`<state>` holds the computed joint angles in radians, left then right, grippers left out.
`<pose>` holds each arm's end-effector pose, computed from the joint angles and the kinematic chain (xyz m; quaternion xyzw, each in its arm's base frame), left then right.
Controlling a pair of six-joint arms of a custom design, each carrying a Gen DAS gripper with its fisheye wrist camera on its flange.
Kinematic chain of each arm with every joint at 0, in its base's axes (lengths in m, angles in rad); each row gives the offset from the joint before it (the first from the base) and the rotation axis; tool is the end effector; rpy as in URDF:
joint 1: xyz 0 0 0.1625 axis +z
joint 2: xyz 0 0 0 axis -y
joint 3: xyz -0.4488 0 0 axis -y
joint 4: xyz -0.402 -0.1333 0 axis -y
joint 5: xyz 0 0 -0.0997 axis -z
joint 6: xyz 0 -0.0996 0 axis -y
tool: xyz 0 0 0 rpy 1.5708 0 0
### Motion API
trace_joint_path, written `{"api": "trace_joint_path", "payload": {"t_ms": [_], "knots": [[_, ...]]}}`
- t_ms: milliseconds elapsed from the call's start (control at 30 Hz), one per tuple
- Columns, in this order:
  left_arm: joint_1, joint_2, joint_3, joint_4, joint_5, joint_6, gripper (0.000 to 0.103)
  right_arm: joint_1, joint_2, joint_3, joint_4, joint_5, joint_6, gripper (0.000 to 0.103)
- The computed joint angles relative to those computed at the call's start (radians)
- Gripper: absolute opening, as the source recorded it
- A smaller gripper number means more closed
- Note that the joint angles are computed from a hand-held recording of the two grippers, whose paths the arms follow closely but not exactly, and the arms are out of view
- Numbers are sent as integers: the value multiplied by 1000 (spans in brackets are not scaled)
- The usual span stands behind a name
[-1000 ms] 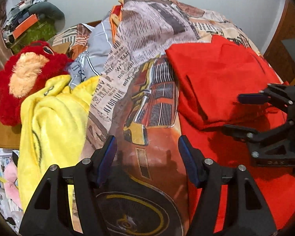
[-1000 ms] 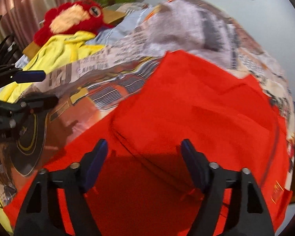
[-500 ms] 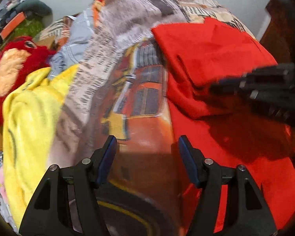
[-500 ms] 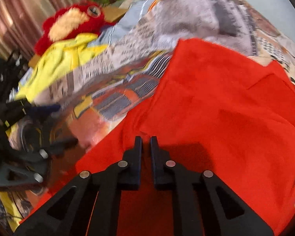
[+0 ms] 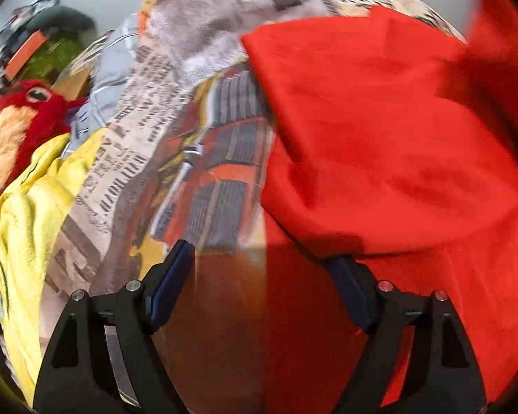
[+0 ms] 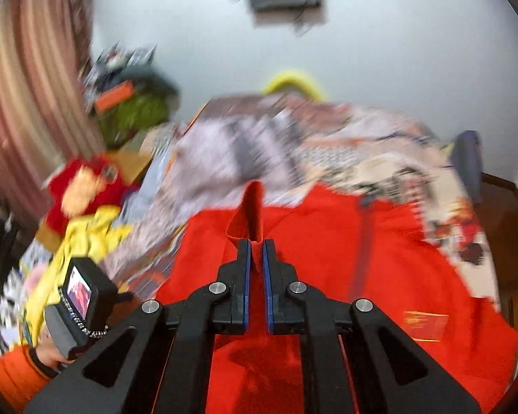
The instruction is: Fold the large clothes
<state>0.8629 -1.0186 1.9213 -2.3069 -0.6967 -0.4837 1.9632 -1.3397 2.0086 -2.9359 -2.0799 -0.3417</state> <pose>-0.2127 -0.5711 0.1495 0.1360 0.8933 -0.1743 0.3914 0.2888 -0.4762 0.3473 0.2463 -0.8800 0.3360 0.2283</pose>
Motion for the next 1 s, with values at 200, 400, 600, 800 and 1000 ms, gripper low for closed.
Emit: {"api": "trace_joint_path", "payload": {"t_ms": [200,400,600,800,1000], "knots": [[8,-5,-7,65,80,-125,79,-54,-134,42,-27,-56,18,6],[43,-27,-10,145,156,-310,81,-138,-223,97,34,-74,61,6],[75,-68,-7,130,78,-334,81,-226,-312,168,131,-48,110,6],[26,-81,4,186,98,-282,81,-325,-395,199,286,-1,169,6],[-51,-96,14,201,84,-222,81,-379,-455,203,413,37,216,9]]}}
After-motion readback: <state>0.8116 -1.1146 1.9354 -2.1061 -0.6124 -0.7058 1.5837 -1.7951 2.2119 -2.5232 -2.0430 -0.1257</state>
